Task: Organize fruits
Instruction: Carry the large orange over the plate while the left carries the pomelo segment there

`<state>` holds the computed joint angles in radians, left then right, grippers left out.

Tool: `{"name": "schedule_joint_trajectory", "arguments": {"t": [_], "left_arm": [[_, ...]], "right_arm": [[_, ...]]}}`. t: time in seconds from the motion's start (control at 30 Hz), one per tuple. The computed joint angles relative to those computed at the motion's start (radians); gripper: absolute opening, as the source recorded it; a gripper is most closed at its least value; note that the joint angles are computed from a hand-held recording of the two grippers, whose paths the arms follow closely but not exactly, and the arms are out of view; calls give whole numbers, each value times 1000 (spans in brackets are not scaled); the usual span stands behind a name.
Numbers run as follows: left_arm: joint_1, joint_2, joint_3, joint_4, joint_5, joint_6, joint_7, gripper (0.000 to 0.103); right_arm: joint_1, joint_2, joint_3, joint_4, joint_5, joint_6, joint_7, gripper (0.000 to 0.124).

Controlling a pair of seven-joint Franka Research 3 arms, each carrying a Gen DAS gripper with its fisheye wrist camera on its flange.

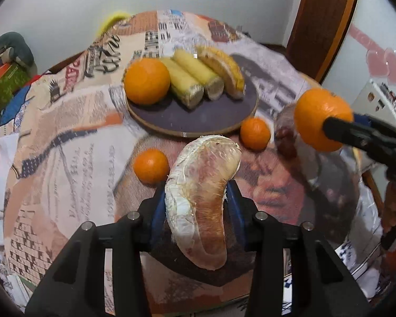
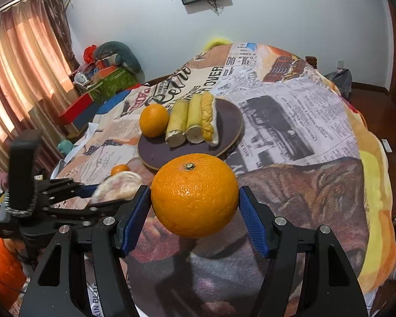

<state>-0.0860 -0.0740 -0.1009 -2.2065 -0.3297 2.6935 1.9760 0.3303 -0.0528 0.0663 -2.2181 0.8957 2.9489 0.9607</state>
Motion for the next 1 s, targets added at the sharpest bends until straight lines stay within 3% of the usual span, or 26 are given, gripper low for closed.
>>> {"name": "schedule_joint_trajectory", "arguments": {"t": [0.43,0.63,1.0], "left_arm": [[16,73,-11,136,-35,75,-7,43],[53,163,-43,241,-55,54,-17,43],[100,325,-108,405,32,30,-100,43]], "right_arm": [[-35,74,2,99,-78,37,38,65],[-66,144,11,177,-145,36,89,65],[-102,301,18,347,-322,-14,226,65]]}}
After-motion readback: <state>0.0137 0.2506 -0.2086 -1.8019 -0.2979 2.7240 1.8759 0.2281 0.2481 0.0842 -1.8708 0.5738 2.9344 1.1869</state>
